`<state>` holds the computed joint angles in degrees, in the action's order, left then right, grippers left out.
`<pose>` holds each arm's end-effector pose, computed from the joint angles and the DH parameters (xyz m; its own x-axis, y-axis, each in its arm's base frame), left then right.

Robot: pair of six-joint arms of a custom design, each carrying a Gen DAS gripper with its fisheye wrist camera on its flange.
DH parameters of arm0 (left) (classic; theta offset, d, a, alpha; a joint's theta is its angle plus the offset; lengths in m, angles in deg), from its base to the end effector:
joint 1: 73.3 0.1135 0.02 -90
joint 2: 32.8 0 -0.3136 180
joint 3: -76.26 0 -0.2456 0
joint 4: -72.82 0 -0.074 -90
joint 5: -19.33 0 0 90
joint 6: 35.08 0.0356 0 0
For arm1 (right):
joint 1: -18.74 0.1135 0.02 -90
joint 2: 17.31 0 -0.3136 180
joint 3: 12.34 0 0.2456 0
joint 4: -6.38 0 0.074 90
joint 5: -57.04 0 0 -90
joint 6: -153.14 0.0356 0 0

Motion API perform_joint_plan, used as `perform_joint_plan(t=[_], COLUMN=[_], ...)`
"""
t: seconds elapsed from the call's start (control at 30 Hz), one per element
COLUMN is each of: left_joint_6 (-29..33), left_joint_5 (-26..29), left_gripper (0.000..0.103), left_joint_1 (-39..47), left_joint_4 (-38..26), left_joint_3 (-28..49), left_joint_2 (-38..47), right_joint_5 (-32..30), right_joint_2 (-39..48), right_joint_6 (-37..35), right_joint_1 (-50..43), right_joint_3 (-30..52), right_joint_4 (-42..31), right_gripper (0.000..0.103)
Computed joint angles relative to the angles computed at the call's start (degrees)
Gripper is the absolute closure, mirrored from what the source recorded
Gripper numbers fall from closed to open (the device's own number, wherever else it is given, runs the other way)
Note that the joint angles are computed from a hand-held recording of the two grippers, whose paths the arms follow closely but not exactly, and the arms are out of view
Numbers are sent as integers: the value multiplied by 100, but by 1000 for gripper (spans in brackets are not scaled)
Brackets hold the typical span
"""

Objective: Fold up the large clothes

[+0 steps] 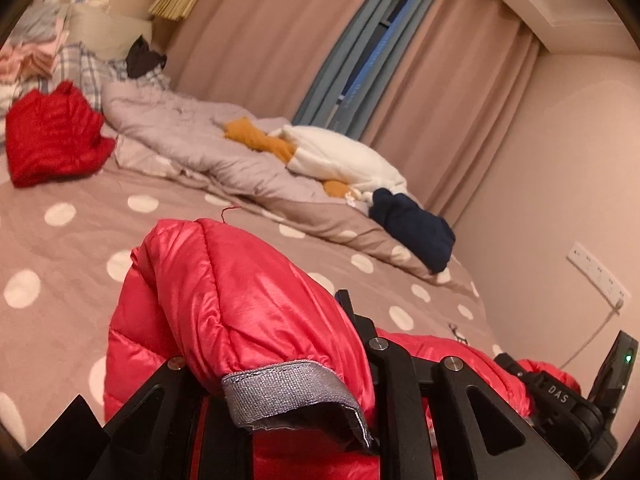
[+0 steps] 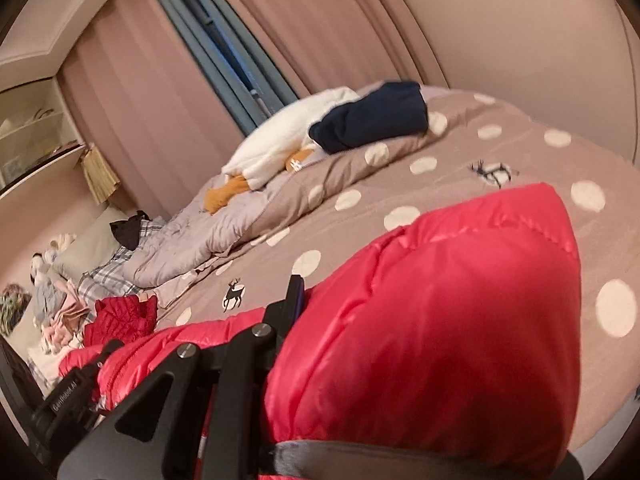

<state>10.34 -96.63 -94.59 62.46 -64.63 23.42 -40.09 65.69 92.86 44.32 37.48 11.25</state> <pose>0.1682 -0.0488 0.2530 -0.2813 -0.5677 -0.7737 -0.3269 0.8147 -0.4789 0.2539 0.1264 0.2385 -0.6328 0.2425 -0.7354 -0.2456 0.8378 0.4876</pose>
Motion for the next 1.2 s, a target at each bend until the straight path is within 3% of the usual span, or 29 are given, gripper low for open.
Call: perform_joint_plan(t=[0.1,0.2,0.43,0.73,0.9,1.0,1.1,1.2], left_joint_6=[-195,-249,-391,-146,372,734,640,830], left_joint_5=[236,139,730,1084,1176,1471,1941,1832], left_gripper=[87,87,87,86,85,85,85,85], left_joint_1=[181,139,594,942,1041,1323,1642,1579], left_joint_4=[-152,-403,-473,-639,-914,-829,-394,-359], left_joint_3=[27,94,131,445,1018,1129,821,728], left_joint_2=[110,191,214,665,1239,1527,1505,1539], right_joint_5=[55,65,459,211,558,619,495,368], right_joint_2=[205,382,471,991,1110,1146,1238,1309], right_joint_6=[25,93,-82,171,173,100,-29,75], right_joint_1=[60,122,369,302,392,386,329,285], right_joint_3=[-50,-7,386,1096,1185,1288,1379,1424], right_joint_4=[181,190,-336,-814,-898,-1034,-1112,-1127], right_gripper=[84,84,83,81,81,81,81,81])
